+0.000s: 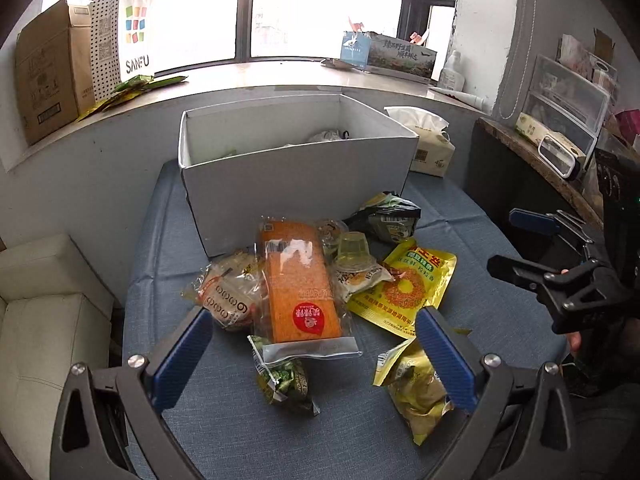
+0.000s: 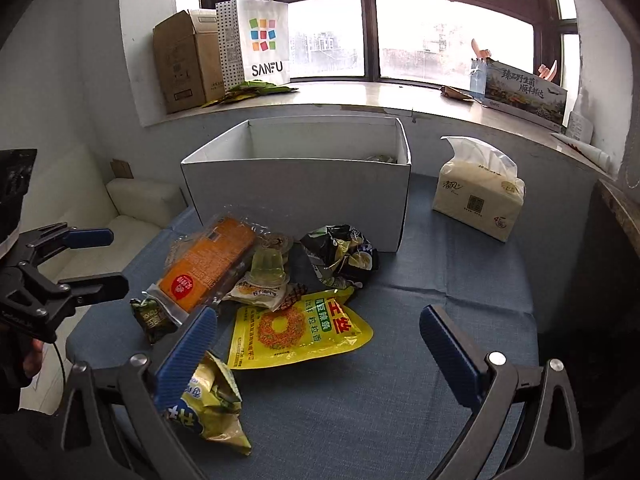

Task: Organize snacks
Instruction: 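Move back to the pile and grasp a black snack bag with the right tool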

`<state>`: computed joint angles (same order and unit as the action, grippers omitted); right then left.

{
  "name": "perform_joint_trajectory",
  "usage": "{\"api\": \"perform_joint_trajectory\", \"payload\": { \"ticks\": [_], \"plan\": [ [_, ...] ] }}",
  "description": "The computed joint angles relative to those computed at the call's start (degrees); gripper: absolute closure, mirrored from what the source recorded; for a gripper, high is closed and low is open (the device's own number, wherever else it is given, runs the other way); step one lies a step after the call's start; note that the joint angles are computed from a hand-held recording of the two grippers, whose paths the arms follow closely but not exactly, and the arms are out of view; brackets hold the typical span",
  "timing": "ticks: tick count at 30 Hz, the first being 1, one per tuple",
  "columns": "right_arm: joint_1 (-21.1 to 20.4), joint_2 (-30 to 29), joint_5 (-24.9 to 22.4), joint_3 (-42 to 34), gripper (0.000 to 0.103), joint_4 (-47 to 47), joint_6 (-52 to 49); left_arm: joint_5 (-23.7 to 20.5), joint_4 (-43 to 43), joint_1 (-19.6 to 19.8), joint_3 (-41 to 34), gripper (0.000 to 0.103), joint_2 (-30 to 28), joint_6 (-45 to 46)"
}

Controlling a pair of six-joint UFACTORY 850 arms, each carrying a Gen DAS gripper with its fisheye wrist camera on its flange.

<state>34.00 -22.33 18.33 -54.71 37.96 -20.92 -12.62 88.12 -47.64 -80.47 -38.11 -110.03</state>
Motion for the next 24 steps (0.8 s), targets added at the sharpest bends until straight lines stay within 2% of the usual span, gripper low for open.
{"api": "perform_joint_trajectory", "payload": {
  "ticks": [7, 11, 14, 18, 22, 23, 24],
  "plan": [
    [-0.94, -7.02, 0.2, -8.12, 0.0, 19.08, -24.5, -0.08, -1.11, 0.16, 0.01, 0.0, 0.01, 1.03],
    [-2.02, -11.32, -0.61, -13.39, 0.0, 23.65, -31.12, -0.26, -3.04, 0.12, -0.27, 0.0, -0.25, 3.06],
    [-2.4, -14.52, -1.84, -17.55, 0.0, 31.2, -40.4, -0.19, -4.91, 0.13, -0.65, 0.0, -0.55, 5.06],
    [-1.95, -19.55, 0.21, -23.92, 0.0, 48.98, -61.92, -0.14, -9.26, 0.3, -1.69, 0.0, -1.48, 9.31],
    [-2.15, -22.03, -0.18, -27.01, 0.0, 51.54, -65.94, -0.08, -14.17, 0.45, -2.61, 0.0, -2.48, 14.06],
    [-2.23, -22.33, -0.33, -27.39, 0.006, 52.21, -66.49, -0.25, -15.68, 0.45, -2.93, 0.0, -2.77, 15.52],
    [-2.25, -22.55, -0.47, -27.71, 0.046, 53.26, -67.43, -0.43, -16.88, 0.45, -3.15, 0.0, -3.0, 16.68]
  ]
}}
